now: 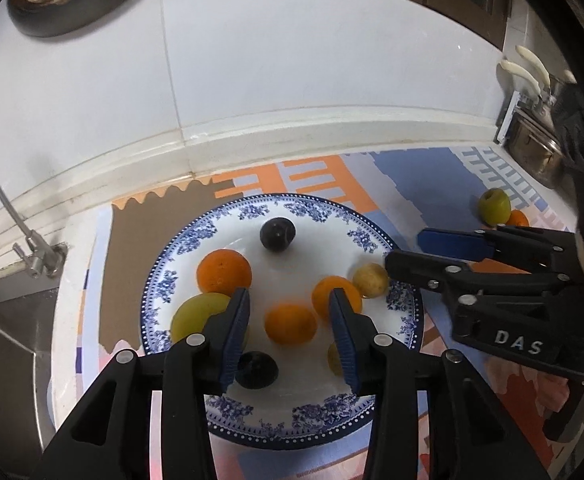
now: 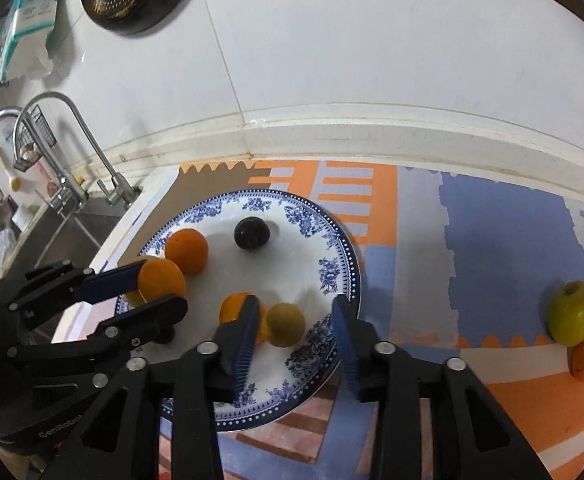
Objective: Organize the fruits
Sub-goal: 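Carry the orange onto the plate and open the left gripper while the right gripper releases the yellow fruit there, then withdraw both open grippers toward the last pomelo and orange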
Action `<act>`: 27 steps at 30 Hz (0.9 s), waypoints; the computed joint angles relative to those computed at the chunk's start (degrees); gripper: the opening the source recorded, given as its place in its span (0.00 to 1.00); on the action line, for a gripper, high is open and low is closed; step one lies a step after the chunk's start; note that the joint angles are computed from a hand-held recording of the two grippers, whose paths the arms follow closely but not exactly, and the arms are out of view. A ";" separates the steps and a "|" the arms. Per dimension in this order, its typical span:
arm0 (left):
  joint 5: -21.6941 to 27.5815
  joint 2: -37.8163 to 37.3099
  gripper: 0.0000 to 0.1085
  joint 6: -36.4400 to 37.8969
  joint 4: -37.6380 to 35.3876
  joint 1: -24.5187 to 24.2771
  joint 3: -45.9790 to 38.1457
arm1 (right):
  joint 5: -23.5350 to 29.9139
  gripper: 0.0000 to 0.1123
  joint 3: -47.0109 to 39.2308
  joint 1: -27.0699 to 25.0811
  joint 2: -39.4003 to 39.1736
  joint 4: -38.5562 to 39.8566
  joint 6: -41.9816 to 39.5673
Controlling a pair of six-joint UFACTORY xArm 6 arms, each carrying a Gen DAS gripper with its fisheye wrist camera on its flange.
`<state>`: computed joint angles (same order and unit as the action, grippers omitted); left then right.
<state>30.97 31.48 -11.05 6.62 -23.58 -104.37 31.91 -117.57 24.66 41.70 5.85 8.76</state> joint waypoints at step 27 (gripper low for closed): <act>-12.88 -4.75 0.71 8.76 -1.72 -8.07 2.68 | -12.22 0.50 41.18 -5.64 -34.13 -46.02 48.60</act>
